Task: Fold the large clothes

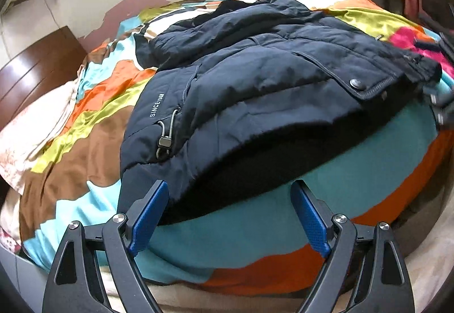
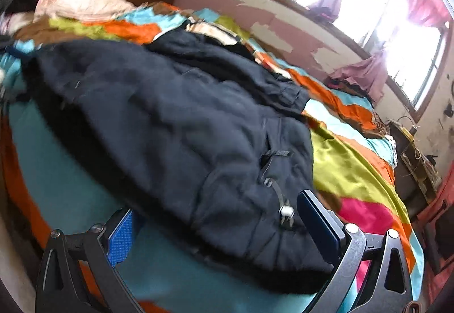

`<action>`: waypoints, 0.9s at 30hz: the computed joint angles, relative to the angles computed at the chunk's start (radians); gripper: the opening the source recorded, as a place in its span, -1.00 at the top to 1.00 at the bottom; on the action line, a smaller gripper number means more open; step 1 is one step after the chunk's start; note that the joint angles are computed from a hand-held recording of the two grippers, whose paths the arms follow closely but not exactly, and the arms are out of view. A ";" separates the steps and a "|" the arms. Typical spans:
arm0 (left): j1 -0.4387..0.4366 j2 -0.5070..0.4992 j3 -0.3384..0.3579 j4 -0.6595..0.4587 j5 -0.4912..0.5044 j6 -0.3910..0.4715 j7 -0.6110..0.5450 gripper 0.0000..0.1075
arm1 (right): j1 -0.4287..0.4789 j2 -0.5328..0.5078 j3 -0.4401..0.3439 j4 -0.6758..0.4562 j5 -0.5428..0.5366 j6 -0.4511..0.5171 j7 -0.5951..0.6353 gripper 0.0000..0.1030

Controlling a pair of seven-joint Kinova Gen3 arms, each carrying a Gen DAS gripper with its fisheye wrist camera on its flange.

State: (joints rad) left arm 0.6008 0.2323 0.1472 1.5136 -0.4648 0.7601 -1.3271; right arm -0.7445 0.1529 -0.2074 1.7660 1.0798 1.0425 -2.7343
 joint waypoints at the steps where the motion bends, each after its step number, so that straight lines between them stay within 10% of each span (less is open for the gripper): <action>1: 0.010 0.005 -0.005 -0.003 -0.018 0.004 0.017 -0.56 | 0.012 -0.004 0.007 -0.008 -0.001 -0.019 0.003 -1.00; 13: 0.060 0.018 -0.038 0.005 -0.142 0.002 0.155 -0.56 | 0.103 -0.023 0.035 -0.110 -0.080 -0.149 0.160 -1.00; 23: 0.098 0.061 -0.072 0.000 -0.331 0.006 0.284 -0.51 | 0.085 -0.035 0.034 -0.061 -0.027 -0.159 0.055 -0.99; 27: 0.076 0.041 -0.068 0.023 -0.322 -0.044 0.289 -0.15 | 0.091 -0.060 0.020 0.001 0.007 -0.207 -0.012 -0.52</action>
